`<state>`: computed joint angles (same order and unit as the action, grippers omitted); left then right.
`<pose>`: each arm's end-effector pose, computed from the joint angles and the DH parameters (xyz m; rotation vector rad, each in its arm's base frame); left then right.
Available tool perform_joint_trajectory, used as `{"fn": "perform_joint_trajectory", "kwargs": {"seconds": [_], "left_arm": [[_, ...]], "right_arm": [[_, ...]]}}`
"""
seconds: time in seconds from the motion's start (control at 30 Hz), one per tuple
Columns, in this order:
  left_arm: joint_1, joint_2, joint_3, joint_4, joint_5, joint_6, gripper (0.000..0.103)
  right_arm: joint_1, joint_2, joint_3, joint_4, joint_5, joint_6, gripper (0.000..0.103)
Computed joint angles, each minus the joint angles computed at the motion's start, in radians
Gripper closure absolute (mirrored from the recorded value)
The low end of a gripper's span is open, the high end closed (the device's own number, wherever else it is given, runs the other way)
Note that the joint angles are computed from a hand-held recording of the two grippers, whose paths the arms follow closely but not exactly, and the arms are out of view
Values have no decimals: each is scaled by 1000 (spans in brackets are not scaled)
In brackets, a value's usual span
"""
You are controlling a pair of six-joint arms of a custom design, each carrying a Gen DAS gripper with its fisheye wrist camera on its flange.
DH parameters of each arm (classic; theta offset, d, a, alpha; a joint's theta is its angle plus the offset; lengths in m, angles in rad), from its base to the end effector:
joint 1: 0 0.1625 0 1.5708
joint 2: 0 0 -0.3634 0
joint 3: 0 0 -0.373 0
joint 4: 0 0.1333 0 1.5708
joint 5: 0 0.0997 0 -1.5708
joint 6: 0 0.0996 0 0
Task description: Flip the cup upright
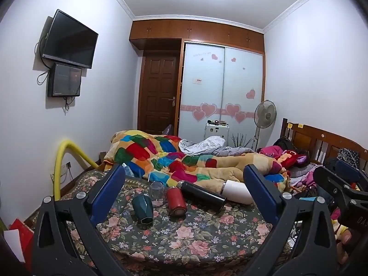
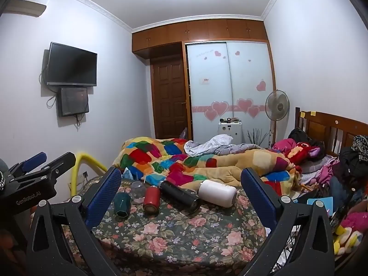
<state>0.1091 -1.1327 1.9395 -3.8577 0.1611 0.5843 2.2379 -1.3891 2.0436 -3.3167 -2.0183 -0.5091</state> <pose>-0.3777 -0.2744 0.3230 0.3697 1.8042 -1.6646 0.3723 -0.3270 0.3399 1.0537 -2.1768 1.4931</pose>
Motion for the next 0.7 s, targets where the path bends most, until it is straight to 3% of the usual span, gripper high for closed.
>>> {"fn": "perform_joint_trajectory", "kwargs": {"seconds": [0.7], "left_arm": [[0, 2, -8, 51, -1, -30, 0]], "right_arm": [[-2, -2, 3, 9, 2, 7, 0]]}}
